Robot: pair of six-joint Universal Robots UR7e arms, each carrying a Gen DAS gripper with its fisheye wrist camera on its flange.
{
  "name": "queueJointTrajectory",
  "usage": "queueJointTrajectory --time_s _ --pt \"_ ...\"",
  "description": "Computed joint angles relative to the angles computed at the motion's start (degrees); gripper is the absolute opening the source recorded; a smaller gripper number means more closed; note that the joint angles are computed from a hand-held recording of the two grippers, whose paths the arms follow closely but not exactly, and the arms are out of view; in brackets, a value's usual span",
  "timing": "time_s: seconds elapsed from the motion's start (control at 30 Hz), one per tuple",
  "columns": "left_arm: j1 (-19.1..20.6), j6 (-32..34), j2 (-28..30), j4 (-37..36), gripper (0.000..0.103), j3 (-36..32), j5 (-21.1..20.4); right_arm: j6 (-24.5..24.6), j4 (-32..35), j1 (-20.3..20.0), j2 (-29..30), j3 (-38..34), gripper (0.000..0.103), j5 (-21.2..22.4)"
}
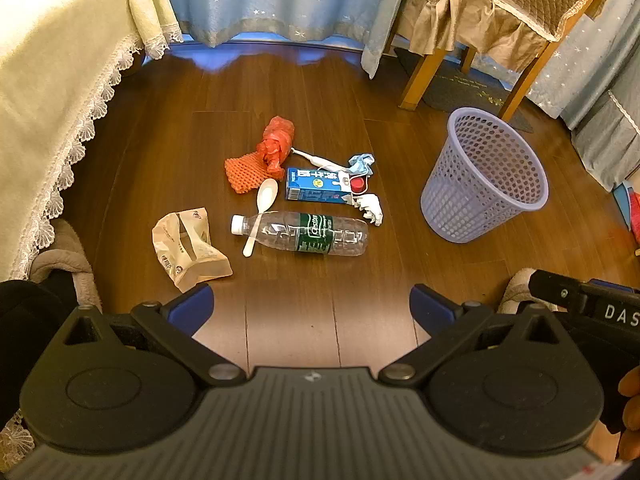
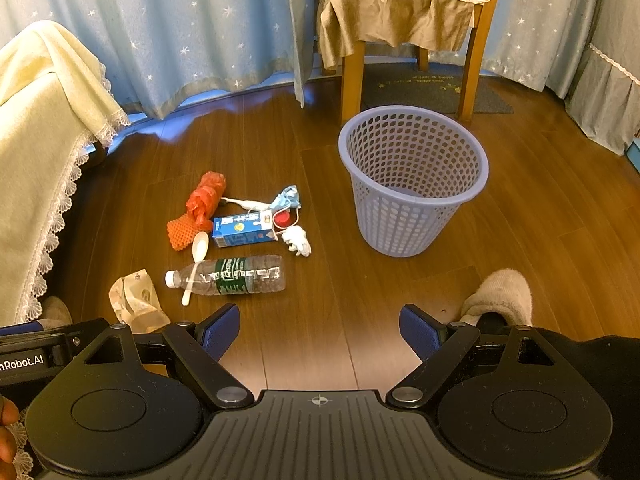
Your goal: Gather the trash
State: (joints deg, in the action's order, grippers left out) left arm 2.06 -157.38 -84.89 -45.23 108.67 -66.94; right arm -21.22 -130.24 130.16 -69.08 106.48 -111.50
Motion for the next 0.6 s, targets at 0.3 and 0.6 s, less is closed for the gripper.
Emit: queueJointTrajectory --time_s 0.3,0.6 --pt "0.25 0.16 -0.25 -0.33 0.102 0.19 0.17 -0.02 -0.16 -0.09 0.09 0.18 0.085 -0.18" --pt "0.56 0.42 -0.23 -0.41 0.102 0.01 0.27 -0.05 -0.30 -0.19 0.34 0.19 0.085 -0.21"
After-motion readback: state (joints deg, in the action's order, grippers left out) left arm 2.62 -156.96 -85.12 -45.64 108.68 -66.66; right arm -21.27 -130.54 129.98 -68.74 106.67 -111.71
